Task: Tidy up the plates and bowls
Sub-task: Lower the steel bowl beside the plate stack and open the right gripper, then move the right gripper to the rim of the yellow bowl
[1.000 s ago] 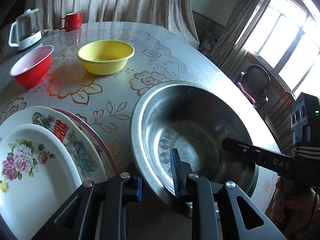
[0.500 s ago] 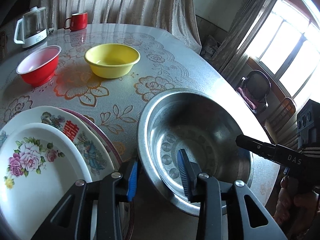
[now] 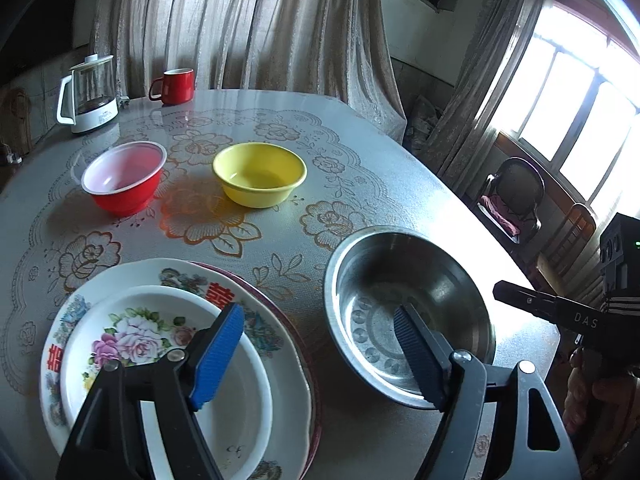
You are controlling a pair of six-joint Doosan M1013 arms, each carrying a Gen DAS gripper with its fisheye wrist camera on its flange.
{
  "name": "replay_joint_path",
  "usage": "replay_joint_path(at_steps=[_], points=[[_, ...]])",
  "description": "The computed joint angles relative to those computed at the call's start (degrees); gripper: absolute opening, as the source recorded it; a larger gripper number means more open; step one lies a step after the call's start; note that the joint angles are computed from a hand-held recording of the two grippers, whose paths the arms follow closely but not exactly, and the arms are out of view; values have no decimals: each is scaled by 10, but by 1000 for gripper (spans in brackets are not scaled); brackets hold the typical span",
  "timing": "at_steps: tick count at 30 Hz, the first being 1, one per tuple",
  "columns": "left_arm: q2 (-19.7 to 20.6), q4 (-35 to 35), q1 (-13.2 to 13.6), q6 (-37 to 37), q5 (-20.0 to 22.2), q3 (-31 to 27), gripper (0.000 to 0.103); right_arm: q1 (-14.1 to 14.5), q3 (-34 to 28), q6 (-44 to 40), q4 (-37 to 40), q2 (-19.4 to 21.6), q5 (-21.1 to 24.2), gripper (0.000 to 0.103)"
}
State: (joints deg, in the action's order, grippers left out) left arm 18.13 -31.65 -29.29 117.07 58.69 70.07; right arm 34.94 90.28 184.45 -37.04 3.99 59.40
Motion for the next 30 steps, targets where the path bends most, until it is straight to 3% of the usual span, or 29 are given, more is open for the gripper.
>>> replay_joint_path(at_steps=[8,22,25,30], points=[[18,86,7,-56,-2,-48,102,0,-62,-78,6,31,19,31],[59,334,-19,-159,-28,-115,103,-52,-182,-220,59,109,24,32],[66,347,-21,-154,-33,-121,103,-65,-199,-243,84,125,21,32],[87,339,-19,-157,-5,-154,103,-85,-218,-277,122,145,22,32]])
